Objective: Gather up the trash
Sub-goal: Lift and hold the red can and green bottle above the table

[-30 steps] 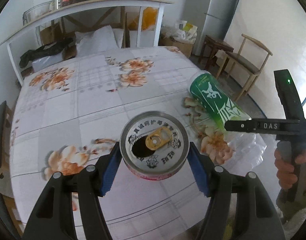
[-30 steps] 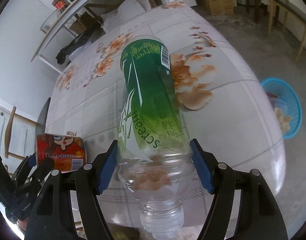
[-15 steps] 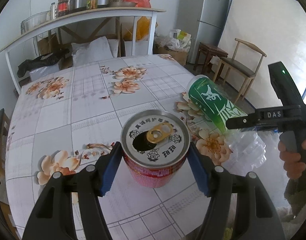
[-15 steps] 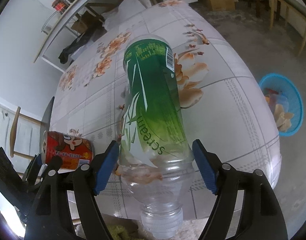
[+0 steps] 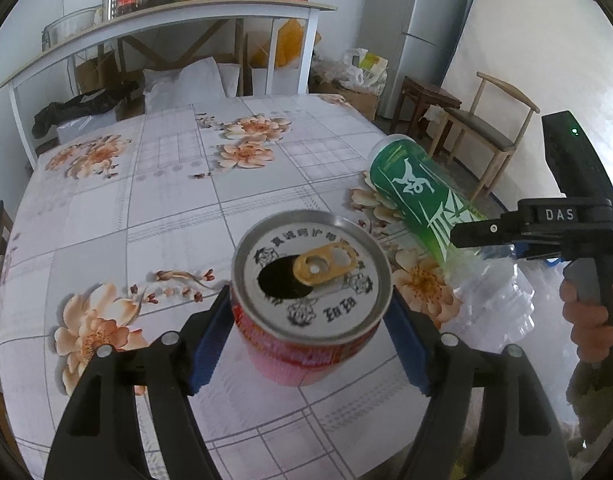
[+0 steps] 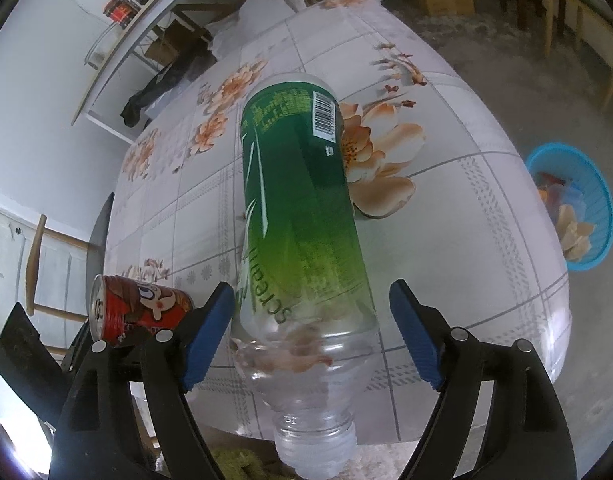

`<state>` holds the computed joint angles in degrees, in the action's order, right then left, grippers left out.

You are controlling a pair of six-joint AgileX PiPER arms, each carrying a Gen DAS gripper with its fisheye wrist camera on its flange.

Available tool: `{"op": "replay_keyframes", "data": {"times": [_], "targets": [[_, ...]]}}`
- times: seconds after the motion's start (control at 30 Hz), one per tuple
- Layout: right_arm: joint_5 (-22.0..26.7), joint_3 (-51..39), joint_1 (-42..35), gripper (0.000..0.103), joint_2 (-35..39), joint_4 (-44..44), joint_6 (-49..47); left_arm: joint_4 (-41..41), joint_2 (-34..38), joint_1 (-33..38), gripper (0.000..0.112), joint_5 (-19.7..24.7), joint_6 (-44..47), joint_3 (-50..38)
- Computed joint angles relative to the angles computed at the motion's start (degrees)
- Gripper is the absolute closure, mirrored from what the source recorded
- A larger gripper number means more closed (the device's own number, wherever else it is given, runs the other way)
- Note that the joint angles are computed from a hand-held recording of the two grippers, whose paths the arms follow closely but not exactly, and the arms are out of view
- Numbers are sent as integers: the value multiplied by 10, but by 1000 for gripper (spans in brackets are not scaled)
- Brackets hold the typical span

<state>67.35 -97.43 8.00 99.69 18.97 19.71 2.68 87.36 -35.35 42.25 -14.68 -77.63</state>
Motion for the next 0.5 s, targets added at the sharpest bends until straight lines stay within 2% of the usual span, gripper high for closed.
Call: {"op": "replay_keyframes", "data": {"times": [0.5], "targets": [[-5, -14, -16, 27, 32, 59, -13, 38, 24, -14, 43, 33, -51, -33]]}}
